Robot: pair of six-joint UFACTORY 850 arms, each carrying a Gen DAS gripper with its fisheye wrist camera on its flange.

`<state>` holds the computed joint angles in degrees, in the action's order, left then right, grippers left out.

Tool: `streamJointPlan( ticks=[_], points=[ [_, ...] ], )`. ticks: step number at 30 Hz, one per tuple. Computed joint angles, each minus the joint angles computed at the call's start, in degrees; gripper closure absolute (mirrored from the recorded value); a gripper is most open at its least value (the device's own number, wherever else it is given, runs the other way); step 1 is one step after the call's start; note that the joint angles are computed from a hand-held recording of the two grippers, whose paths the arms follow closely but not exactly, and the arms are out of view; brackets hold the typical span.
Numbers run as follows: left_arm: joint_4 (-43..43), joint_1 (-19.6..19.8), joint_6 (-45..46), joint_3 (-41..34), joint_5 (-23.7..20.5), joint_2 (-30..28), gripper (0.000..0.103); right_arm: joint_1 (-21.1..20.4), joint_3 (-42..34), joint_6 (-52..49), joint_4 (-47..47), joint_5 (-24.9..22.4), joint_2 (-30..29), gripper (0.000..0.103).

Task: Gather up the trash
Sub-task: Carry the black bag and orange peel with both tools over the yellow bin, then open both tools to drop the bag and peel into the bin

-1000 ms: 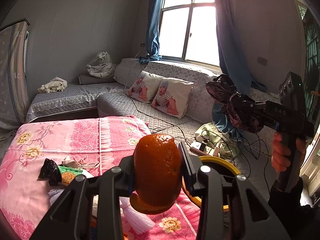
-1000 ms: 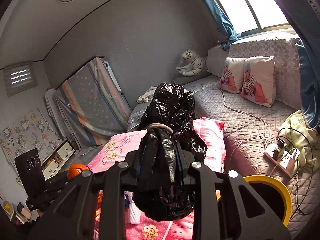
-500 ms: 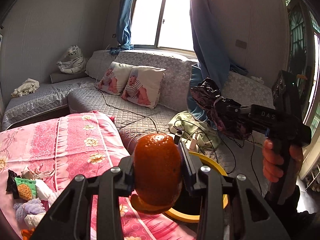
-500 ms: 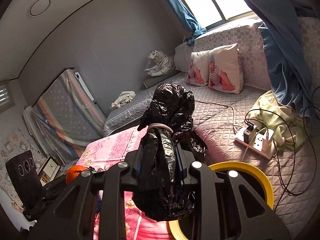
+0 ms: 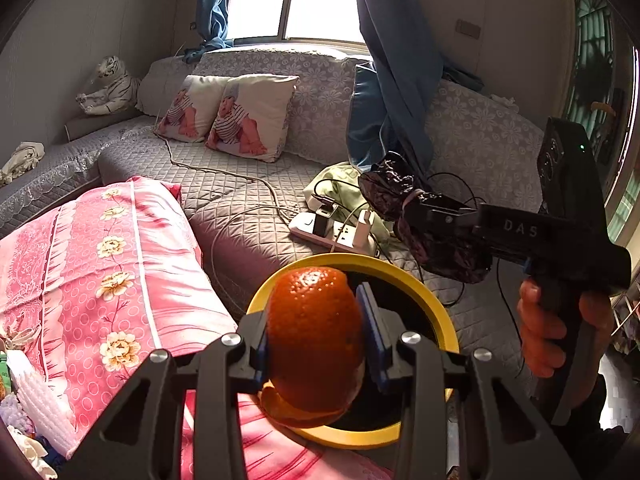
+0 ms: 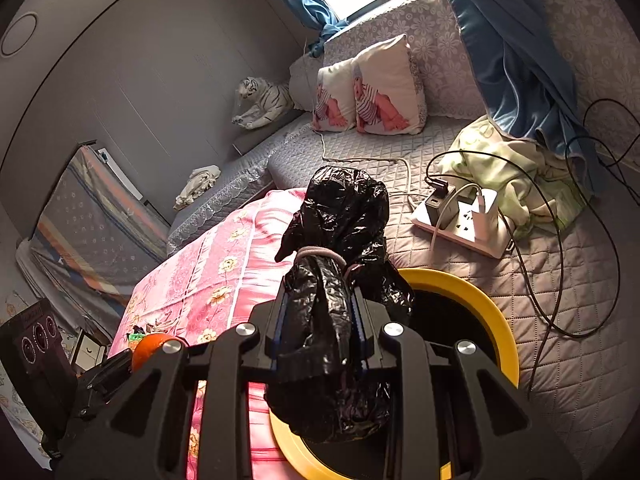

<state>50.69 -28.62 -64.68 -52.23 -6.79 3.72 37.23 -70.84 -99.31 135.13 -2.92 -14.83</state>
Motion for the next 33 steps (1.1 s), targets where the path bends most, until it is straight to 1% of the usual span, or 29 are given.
streamJointPlan(
  ticks=[1, 3, 5, 7, 9, 14, 15, 19, 23, 25, 26, 27, 28, 29, 30, 31, 32, 33],
  points=[
    [-2.19, -0.03, 2.00, -0.22, 0.01, -0.64, 0.068, -0.18, 0.25, 3.43, -3.08, -0.23, -0.23, 0.078],
    [-8.71, 0.01, 8.14, -0.98, -0.18, -2.17, 0.068, -0.64, 0.53, 13.40, -12.38, -1.02, -0.82, 0.078],
    [-13.38, 0.06, 12.46, -1.63, -0.46, -3.57, 0.068, -0.91, 0.59, 20.65, -19.11, -1.30, -1.42, 0.078],
    [-16.12, -0.08, 14.59, -2.30, -0.92, -4.79, 0.068, -1.16, 0.64, 26.09, -24.02, -1.58, -2.03, 0.078],
    [-22.10, 0.09, 20.28, -2.77, -0.97, -5.80, 0.068, -1.30, 0.68, 30.60, -28.23, -1.73, -2.53, 0.078],
    [-24.22, -0.27, 22.25, -3.95, -1.50, -8.00, 0.068, -1.56, 0.66, 38.34, -35.13, -1.39, -3.63, 0.078],
    [-25.39, -0.31, 23.43, -4.15, -1.57, -8.38, 0.068, -1.65, 0.60, 41.09, -37.73, -1.37, -3.84, 0.078],
    [-32.62, 0.02, 30.29, -4.99, -1.87, -9.82, 0.068, -1.93, 0.11, 55.70, -51.68, -0.94, -4.84, 0.078],
    [-37.65, 0.30, 35.14, -5.61, -2.40, -10.76, 0.068, -2.35, -0.17, 63.21, -58.36, -0.80, -5.53, 0.077],
    [-41.80, 0.47, 39.26, -5.72, -2.48, -10.99, 0.068, -2.49, -0.18, 65.28, -60.30, -0.64, -5.58, 0.077],
    [-42.03, 0.46, 39.50, -5.77, -2.52, -11.12, 0.068, -2.53, -0.16, 66.51, -61.54, -0.53, -5.57, 0.077],
    [-40.97, 0.44, 38.39, -5.87, -2.57, -11.22, 0.068, -2.51, -0.20, 70.14, -65.18, -0.37, -5.55, 0.076],
    [-37.54, 0.32, 34.89, -5.75, -2.56, -11.14, 0.064, -2.49, -0.21, 73.84, -68.88, -0.17, -5.53, 0.073],
    [-33.24, 0.25, 30.26, -5.68, -2.50, -11.07, 0.060, -2.47, -0.13, 77.51, -72.13, 0.10, -5.46, 0.073],
    [-30.60, 0.23, 27.46, -5.41, -2.12, -10.78, 0.051, -2.52, 0.00, 78.79, -72.98, 0.15, -5.32, 0.068],
    [-27.33, 0.17, 24.20, -5.07, -1.70, -10.38, 0.045, -2.66, 0.07, 79.01, -72.70, 0.01, -5.27, 0.065],
    [-23.08, 0.08, 19.87, -4.80, -1.55, -10.00, 0.042, -2.80, 0.20, 79.23, -72.45, -0.02, -5.16, 0.065],
    [-19.45, 0.05, 16.04, -4.46, -1.47, -9.53, 0.036, -2.92, 0.32, 79.08, -71.91, 0.06, -5.09, 0.063]
  ],
)
